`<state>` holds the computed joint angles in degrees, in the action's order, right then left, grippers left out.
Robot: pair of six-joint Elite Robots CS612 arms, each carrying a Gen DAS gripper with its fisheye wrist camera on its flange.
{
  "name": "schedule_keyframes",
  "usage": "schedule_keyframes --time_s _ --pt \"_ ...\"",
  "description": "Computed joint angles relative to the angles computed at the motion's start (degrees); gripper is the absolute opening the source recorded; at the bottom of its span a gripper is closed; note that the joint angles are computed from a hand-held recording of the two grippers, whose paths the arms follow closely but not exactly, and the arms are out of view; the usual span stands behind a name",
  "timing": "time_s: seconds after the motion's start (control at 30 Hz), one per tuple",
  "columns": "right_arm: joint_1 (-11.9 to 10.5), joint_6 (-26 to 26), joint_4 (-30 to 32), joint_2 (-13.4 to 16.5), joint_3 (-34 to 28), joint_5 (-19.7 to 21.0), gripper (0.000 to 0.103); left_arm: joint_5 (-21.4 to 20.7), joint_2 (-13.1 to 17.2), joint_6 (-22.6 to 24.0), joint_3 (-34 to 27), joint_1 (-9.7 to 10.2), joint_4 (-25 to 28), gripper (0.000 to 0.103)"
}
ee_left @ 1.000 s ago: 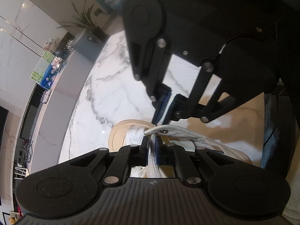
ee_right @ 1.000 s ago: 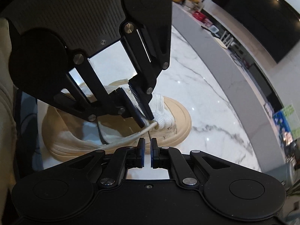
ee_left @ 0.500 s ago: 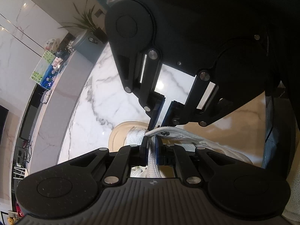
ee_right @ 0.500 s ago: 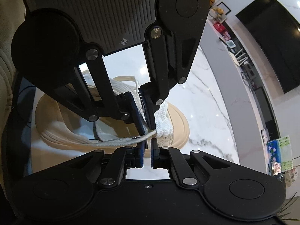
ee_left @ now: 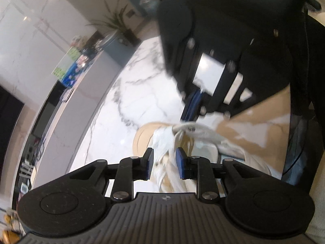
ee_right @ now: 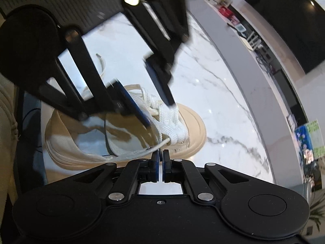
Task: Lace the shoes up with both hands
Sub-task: 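Draw the lace end away from the sneaker with the right gripper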
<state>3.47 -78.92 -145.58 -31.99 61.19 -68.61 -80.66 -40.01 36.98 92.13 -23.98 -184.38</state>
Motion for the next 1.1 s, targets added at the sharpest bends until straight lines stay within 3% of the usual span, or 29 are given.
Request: schedule_keyframes --time_s 0.23,0.6,0.77,0.97,1.1 --pt "0.65 5.25 -3.39 1.34 -2.87 -6.01 0.001 1.65 -1.28 -3.25 2.04 0.14 -0.21 0.024" --pt "-1.06 9.85 -12.34 -2.18 3.23 -14.34 0.001 2.32 -2.43 -5.14 4.43 0.32 -1.56 0.024" --pt "-3.86 9.42 -18.57 -8.91 14.87 -15.68 0.001 1.10 -2.55 -5.31 4.69 0.47 -1.77 0.024" --pt "-5.74 9.71 -22.54 -12.03 19.60 -18.32 0.001 -3.22 -1.89 -6.63 3.77 1.21 -2.11 0.024" --pt "-6.30 10.46 -23.99 -12.55 20.19 -19.36 0.001 -5.80 -1.46 -7.33 2.86 1.36 -1.99 0.024"
